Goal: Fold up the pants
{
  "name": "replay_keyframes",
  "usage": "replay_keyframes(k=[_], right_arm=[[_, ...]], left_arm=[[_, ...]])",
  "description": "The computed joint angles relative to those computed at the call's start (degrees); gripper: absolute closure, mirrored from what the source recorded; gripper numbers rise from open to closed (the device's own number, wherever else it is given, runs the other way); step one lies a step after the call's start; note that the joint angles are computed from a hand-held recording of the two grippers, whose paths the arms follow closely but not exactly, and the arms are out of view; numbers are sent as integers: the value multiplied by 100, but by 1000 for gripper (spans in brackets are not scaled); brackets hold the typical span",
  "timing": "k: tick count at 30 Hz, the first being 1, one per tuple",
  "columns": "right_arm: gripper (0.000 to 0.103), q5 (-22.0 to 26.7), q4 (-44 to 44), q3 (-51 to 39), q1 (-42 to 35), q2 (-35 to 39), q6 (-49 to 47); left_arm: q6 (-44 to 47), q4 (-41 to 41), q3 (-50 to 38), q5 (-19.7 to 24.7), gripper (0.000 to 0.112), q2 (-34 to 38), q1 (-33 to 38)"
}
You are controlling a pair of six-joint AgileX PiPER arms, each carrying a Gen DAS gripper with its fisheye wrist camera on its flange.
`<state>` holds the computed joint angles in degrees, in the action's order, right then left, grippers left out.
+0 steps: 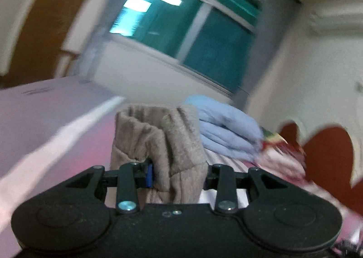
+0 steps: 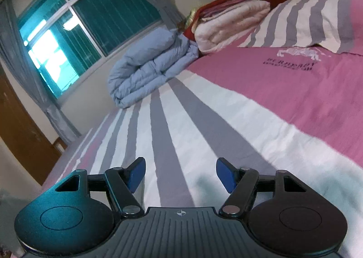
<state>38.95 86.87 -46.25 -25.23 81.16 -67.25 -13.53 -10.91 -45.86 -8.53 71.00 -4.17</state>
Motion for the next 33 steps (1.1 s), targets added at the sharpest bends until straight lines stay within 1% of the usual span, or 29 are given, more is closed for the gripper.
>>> replay_keyframes(k=[4,6,8,10,11,13,15,17,19,20,22,23,24,25,26,27,28,29,30,32,33], right_arm=[[35,563,-2,37,-580,103,-150],[35,765,11,60,-846,176,-175],[35,885,-21,80,-1101,242,-206],[35,944,-86,59,-1303,300,-239],[35,961,-130,30,-1388,338,-252],[35,1024,-192,-36,-1582,434,-289],[35,1060,-239,-83,-1715,505,-284],[35,1107,-285,-132,-1811,581,-288],[35,1142,-331,-114,-1857,599,-301],[35,1165,-366,-100,-1870,596,-262],[35,1176,-395,-108,-1854,598,-199],[35,1176,-415,-96,-1853,575,-157],[35,1178,-424,-83,-1850,555,-118],[35,1184,-460,-111,-1867,566,-73],[35,1171,-494,-95,-1871,522,-20],[35,1171,-530,-90,-1885,488,36],[35,1179,-576,-100,-1900,454,94],[35,1191,-606,-77,-1921,382,116],[35,1210,-624,-67,-1940,329,120],[35,1247,-707,-46,-1962,211,199],[35,1294,-743,-29,-1962,132,271]], left_arm=[[2292,-2292,-621,-614,86,1086,-1495],[3424,-3437,-999,-729,86,1620,-2092],[4570,-4500,-1344,-871,86,2121,-2569],[5715,-5381,-1613,-1221,86,2576,-3041],[6283,-5868,-1663,-1396,86,2665,-3240],[6962,-6255,-1819,-1794,86,2956,-3597],[7388,-6390,-1931,-2060,86,3205,-3823],[8193,-6807,-2309,-2286,86,3521,-4041],[8626,-6974,-2468,-2489,86,3707,-4251],[8886,-7092,-2613,-2528,86,3790,-4326],[9183,-7168,-2711,-2464,86,3919,-4399],[9619,-7502,-2809,-2437,86,3983,-4443],[9837,-7643,-2892,-2403,85,4117,-4455],[9827,-7620,-2789,-2428,81,4085,-4504],[9587,-7372,-2677,-2253,57,4024,-4492],[9118,-6959,-2476,-1921,27,3854,-4416],[8545,-6506,-2302,-1818,17,3727,-4411],[7997,-6055,-2098,-1944,18,3595,-4465],[7679,-5833,-1935,-2107,18,3484,-4523],[7404,-5805,-1623,-2299,20,3162,-4553],[6989,-5578,-1278,-2544,18,2878,-4565]])
